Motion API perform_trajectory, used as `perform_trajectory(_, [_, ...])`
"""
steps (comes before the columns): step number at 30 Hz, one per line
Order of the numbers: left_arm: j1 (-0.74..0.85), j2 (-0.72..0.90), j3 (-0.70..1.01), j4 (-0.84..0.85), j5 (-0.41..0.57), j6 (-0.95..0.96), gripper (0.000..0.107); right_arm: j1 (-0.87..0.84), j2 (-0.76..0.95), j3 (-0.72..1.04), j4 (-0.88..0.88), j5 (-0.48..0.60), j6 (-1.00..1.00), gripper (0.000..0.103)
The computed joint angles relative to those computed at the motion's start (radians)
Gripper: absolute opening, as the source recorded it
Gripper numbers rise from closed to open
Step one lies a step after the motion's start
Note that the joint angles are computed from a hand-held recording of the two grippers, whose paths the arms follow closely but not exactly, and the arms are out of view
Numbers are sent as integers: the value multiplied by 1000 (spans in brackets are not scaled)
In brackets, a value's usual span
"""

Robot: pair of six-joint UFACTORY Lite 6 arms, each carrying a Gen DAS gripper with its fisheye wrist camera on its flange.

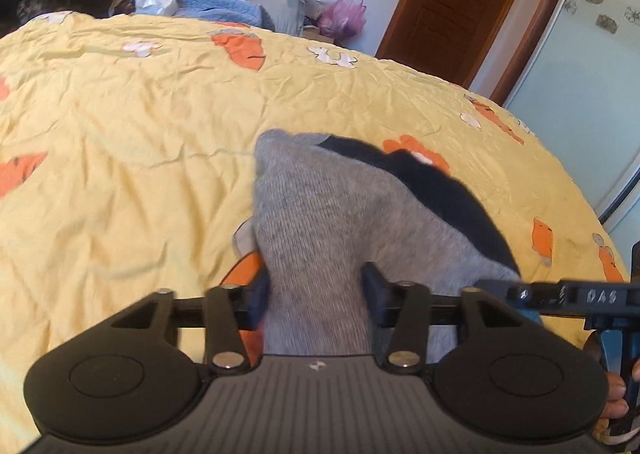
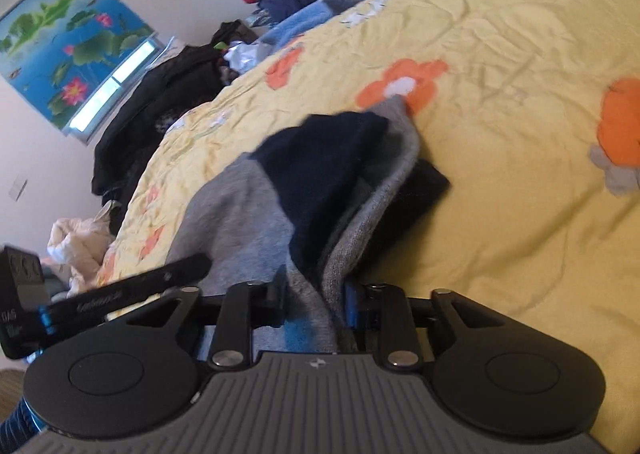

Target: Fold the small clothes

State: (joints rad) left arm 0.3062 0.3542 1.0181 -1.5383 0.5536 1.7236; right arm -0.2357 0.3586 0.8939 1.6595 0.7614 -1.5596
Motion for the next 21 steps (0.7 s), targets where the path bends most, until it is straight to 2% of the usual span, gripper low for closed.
perform_trajectory(2, [46, -52, -65, 9, 49, 30, 82, -39, -33, -51, -10, 14, 26, 63])
perform_trajectory(5, [133, -111, -152, 114, 141, -4, 84, -113, -121, -140, -78, 59, 10, 75])
perform_trajectory(7, [165, -115, -180, 192, 187, -54, 84, -156, -150, -171, -162, 82, 42, 76])
perform_trajectory(8, [174, -118, -202, 196, 192, -54, 81, -176, -146, -175, -193, 109, 53, 72])
perform_trajectory(9, [176, -138, -240, 166, 184, -13, 74, -186, -147, -181, -217, 131, 63, 52])
perform_trajectory(10, [167, -168, -271, 158, 165, 7, 34, -183, -148, -178, -256, 137, 87, 33])
perform_trajectory(11, [153, -177, -278, 178, 139, -14, 22, -166, -153, -176, -291, 123, 112, 24])
perform_trajectory(13, [169, -184, -269, 221, 154, -84, 22, -143, -220, -221, -308, 86, 94, 24])
perform_trajectory(16, [188, -172, -266, 229, 158, -40, 24, -139, -316, -285, -323, 50, 77, 25])
perform_trajectory(19, [180, -242, -318, 204, 120, 12, 28, -150, -324, -326, -254, 20, 17, 33])
perform_trajectory(20, [180, -302, -356, 194, 99, 31, 30, -156, -358, -348, -254, 13, 36, 40])
perform_trajectory(21, [192, -372, -404, 175, 88, 64, 31, -158, -427, -389, -248, -8, 41, 43])
